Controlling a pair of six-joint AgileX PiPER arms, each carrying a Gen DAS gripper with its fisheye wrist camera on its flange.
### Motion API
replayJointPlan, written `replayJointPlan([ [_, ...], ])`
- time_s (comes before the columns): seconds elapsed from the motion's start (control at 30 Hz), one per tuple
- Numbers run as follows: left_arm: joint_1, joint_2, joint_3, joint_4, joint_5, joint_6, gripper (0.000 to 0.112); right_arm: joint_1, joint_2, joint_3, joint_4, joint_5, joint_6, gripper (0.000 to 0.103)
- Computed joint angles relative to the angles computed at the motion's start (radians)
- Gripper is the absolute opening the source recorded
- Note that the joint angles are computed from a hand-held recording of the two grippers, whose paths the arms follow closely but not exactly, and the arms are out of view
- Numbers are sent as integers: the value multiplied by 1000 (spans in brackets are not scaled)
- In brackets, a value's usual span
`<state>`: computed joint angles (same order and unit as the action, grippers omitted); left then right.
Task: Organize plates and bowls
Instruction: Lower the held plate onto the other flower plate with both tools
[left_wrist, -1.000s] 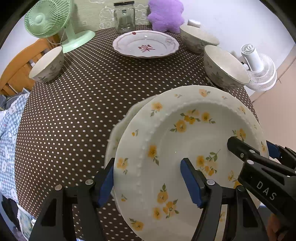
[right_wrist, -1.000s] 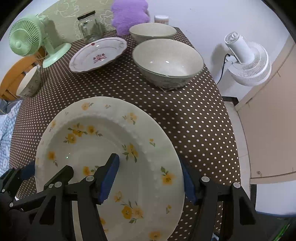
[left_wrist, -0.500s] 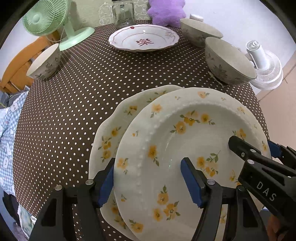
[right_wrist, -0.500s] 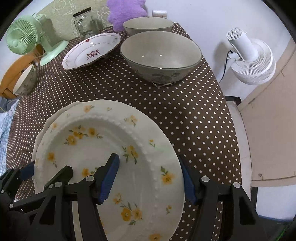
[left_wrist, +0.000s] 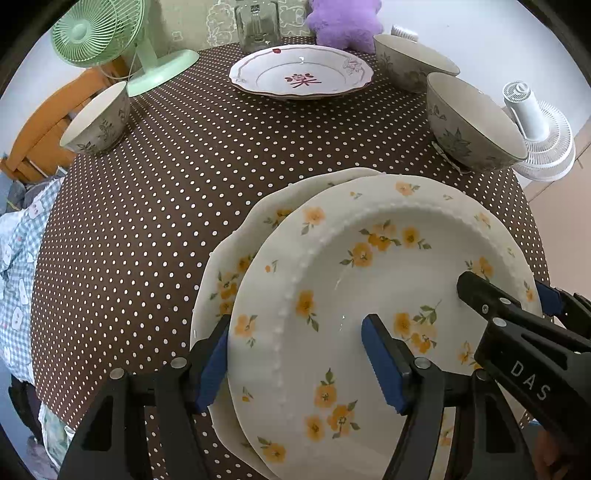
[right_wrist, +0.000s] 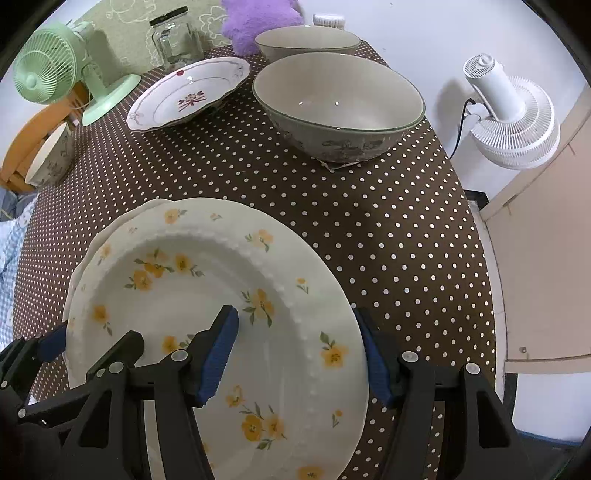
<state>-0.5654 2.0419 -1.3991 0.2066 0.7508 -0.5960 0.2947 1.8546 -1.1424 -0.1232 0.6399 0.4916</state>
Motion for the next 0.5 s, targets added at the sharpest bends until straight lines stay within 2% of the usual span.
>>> replayJointPlan([
  [0.3,-55,18,-20,96,51,-67,79,8,-42,46,27,5,-30,67],
  [0.43,-55,2,-8,99,43,-93,79,3,-92,86,-19,0,27,67],
  [0.5,-56,-16,6,102,33,-103,80,-2,-121,107,-35,-4,29,63],
])
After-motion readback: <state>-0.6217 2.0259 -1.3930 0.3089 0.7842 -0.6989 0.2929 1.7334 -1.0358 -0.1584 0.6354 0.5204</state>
